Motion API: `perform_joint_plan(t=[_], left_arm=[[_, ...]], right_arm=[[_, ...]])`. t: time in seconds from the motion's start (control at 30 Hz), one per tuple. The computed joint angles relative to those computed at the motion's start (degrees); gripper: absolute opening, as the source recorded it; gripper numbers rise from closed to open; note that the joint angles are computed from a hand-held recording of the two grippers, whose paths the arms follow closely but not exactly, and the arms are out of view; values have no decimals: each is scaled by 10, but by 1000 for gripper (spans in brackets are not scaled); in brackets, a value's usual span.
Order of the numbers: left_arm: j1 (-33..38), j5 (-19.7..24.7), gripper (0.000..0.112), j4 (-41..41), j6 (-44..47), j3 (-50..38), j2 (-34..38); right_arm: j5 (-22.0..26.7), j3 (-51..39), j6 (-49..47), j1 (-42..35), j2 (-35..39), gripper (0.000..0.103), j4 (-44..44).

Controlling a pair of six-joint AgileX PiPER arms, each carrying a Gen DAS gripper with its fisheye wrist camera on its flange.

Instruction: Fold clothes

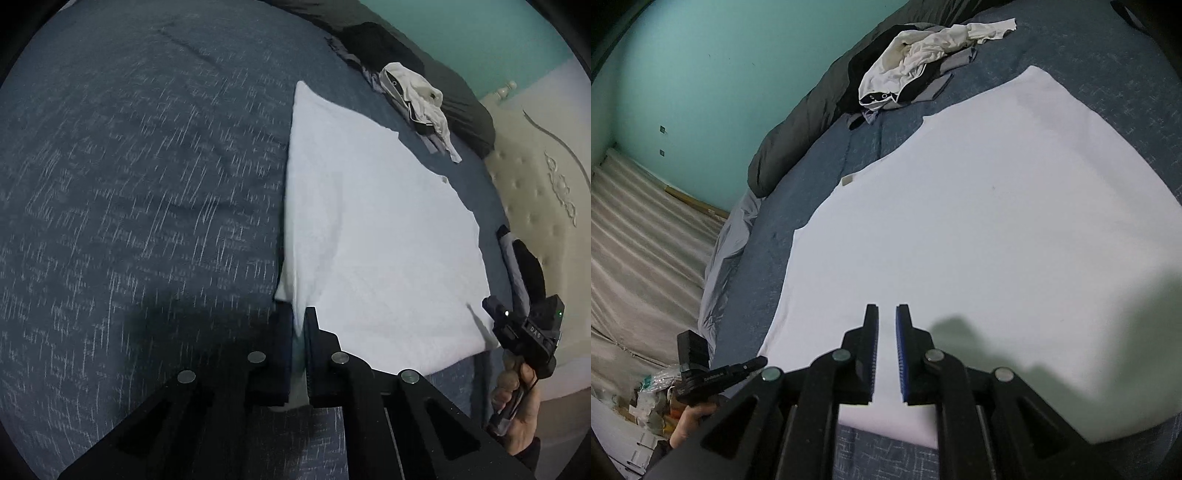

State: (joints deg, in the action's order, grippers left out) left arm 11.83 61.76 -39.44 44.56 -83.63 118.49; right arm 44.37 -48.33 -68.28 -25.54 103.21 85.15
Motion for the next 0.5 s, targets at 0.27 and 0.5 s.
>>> perform_joint_plan(t=[0.27,0.5], left_arm=[[-20,-3,10,44,-58,-27,14],[-11,-17,27,60,-77,-21,-16]], right_arm=[[22,-6,-16,-9,8,9,0],[39,-15,-5,-17,26,10,-12]])
